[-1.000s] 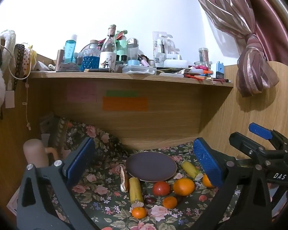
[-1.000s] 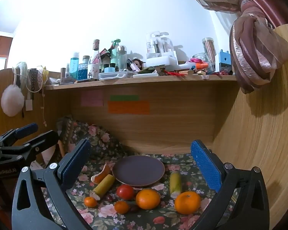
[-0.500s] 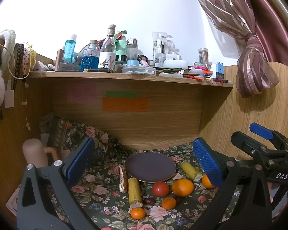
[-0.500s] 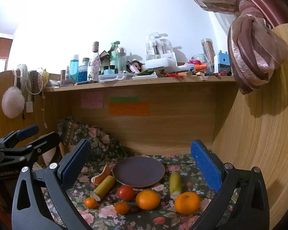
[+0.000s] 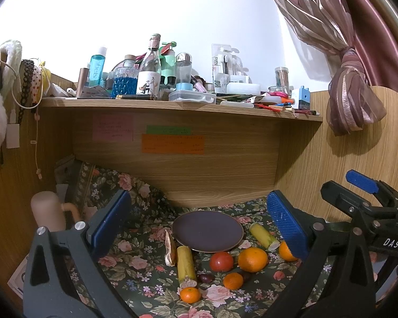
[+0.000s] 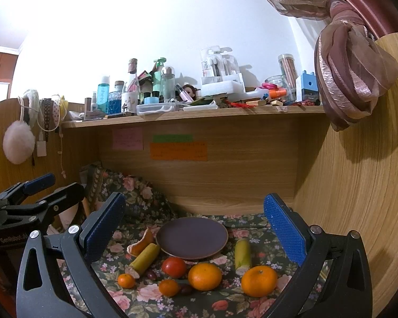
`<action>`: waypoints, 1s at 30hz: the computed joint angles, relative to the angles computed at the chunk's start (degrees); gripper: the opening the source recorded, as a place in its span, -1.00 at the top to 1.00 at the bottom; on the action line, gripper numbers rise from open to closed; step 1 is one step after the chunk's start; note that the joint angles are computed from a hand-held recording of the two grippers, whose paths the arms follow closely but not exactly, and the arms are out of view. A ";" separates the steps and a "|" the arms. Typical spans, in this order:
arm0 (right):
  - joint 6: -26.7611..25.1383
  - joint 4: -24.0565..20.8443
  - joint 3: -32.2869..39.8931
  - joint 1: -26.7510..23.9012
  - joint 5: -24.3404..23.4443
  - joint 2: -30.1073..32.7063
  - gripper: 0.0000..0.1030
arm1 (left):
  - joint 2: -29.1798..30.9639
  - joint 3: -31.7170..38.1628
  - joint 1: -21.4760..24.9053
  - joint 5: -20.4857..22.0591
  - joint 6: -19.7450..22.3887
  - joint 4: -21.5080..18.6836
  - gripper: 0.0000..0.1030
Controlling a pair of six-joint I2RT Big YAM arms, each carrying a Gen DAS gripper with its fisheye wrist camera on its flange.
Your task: Organize fruits
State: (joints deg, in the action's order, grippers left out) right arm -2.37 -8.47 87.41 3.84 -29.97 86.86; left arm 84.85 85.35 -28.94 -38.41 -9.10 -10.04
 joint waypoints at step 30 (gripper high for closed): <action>0.65 0.39 -0.49 0.18 -0.03 -0.23 -1.00 | 0.17 0.08 -0.26 -0.52 0.12 0.31 -1.00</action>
State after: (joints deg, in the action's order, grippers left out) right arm -1.72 -8.07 86.93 4.02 -30.00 86.63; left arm 85.03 85.43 -29.20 -38.93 -8.98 -9.73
